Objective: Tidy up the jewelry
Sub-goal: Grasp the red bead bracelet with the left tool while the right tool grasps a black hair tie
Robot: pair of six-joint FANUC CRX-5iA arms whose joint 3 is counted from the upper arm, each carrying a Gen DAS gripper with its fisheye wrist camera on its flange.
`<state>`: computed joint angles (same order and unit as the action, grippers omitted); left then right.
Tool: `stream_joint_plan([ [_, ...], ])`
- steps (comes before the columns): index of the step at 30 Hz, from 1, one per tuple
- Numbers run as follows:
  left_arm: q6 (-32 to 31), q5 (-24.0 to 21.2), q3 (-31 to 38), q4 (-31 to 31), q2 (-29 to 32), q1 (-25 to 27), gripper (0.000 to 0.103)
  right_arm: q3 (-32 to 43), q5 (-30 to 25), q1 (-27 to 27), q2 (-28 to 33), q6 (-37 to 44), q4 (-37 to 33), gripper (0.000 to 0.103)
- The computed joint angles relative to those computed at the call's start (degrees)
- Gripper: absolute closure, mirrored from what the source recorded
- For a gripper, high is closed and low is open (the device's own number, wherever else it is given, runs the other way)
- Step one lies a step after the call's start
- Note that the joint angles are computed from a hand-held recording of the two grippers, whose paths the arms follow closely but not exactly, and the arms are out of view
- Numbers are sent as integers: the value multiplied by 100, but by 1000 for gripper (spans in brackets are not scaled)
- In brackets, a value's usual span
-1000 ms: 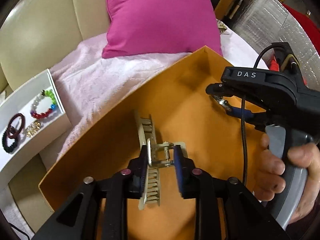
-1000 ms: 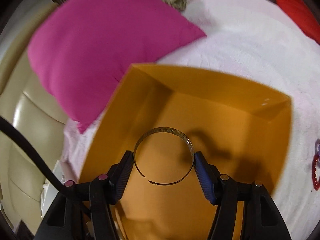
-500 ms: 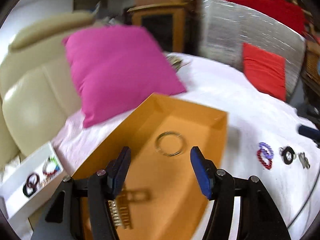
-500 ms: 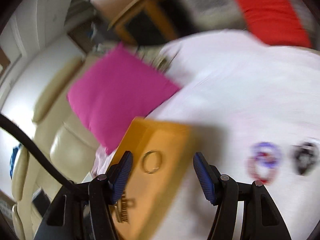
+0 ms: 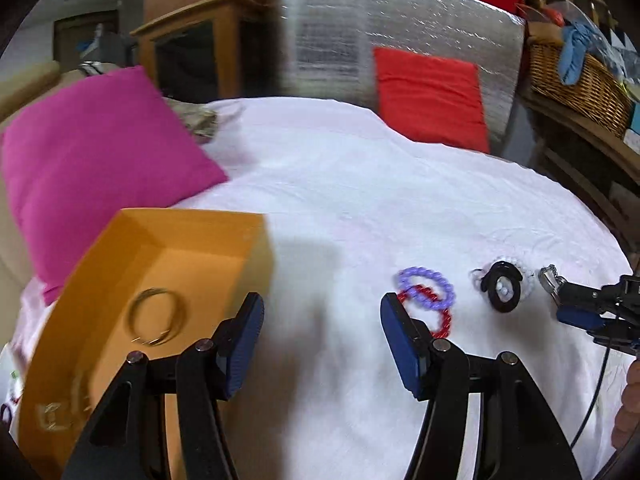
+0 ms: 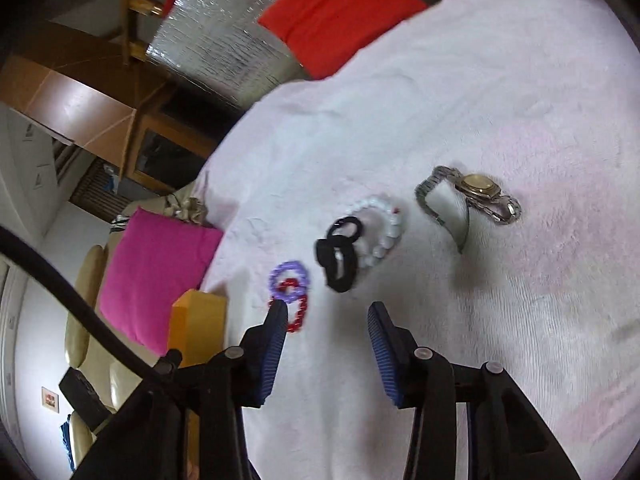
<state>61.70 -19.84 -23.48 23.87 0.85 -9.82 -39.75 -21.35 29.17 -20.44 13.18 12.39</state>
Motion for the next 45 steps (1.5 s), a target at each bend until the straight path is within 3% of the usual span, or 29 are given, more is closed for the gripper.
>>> stream_joint_plan([
  [6,97,-543,453,277,582,-104,41,669,-18,-427,617,1569,-1216,60],
  [12,251,-912,747,-86,893,-234,42,923,23,-556,1125,1551,-1110,61],
  [15,420,-1097,908,-310,1038,-280,43,1091,-146,-537,1364,1532,-1004,72],
  [17,648,-1182,1042,-505,1141,-313,43,997,-212,-417,1397,956,-368,76],
  [19,803,-1119,1081,-656,1167,-357,43,1012,-389,-357,1373,903,-224,85],
  [21,757,-1100,1086,-554,1197,-380,50,874,-502,-270,1239,637,155,87],
  [23,690,-1103,1100,-453,1232,-405,58,795,-517,-289,1036,706,-9,87],
  [26,349,-1117,1099,-219,1301,-476,84,523,-384,-331,585,622,-137,96],
  [29,311,-1159,1187,-474,1333,-607,92,328,-428,-358,134,641,-374,96],
  [30,214,-1215,1193,-544,1322,-647,94,281,-497,-360,5,648,-425,96],
  [33,-810,-1511,923,280,1223,-600,94,143,-686,-369,-308,619,-434,96],
  [35,-1074,-1764,889,256,1112,-571,94,191,-907,-419,-365,729,-534,96],
  [39,-2270,-2734,590,1012,882,-230,94,544,-1540,-635,-246,1323,-1112,93],
  [42,-2813,-3312,486,1253,806,38,94,692,-1818,-809,-208,1550,-1406,93],
  [45,-3116,-3696,464,1551,845,318,94,651,-1869,-851,-235,1428,-1306,79],
])
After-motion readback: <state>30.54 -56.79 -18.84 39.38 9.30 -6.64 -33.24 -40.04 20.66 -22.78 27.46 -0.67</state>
